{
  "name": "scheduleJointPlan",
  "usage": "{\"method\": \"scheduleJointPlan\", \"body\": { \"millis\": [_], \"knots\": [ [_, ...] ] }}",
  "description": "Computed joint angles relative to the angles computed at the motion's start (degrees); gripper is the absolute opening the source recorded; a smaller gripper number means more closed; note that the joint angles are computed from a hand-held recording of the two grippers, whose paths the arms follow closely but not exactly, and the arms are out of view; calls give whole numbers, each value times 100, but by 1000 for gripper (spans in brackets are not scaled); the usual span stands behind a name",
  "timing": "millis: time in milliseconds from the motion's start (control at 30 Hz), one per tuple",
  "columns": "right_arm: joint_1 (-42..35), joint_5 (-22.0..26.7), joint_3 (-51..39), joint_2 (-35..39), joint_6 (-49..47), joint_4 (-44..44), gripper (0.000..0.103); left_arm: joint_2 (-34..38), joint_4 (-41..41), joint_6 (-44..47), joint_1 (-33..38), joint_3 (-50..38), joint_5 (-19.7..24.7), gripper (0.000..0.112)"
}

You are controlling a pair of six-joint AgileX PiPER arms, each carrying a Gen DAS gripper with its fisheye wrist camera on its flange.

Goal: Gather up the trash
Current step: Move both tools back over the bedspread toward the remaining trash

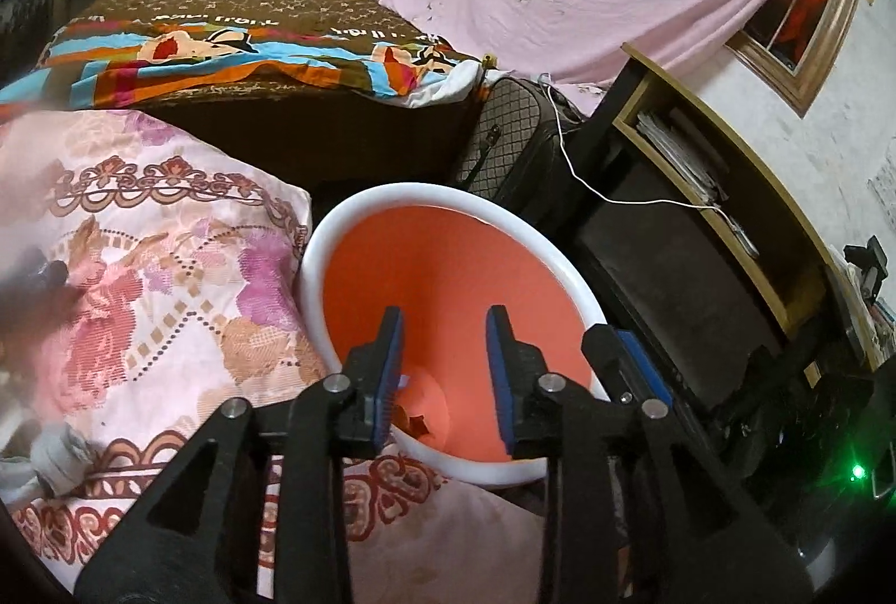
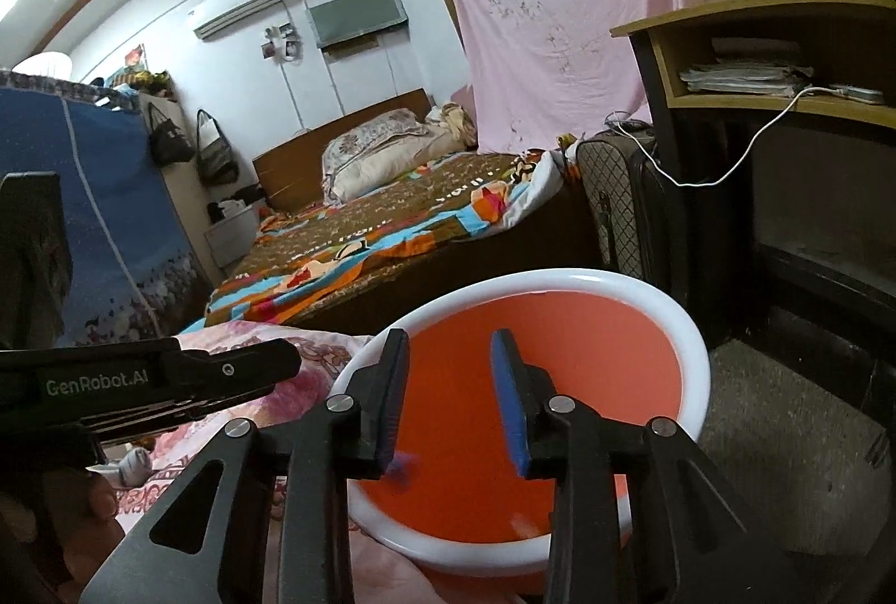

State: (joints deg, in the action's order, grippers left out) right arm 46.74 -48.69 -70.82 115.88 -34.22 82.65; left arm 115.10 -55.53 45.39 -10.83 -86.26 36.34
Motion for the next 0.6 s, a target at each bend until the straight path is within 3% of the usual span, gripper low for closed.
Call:
{"method": "scheduleJointPlan", "body": {
  "millis": [300,600],
  "knots": [
    [222,-367,-19,-67,-157,-55,36,-552,-633,960,189,794,-549,31],
    [656,-951,-373,-87,-743,-11,47,-1479,-2420,3035,875,2063,-1026,49]
  ]
}}
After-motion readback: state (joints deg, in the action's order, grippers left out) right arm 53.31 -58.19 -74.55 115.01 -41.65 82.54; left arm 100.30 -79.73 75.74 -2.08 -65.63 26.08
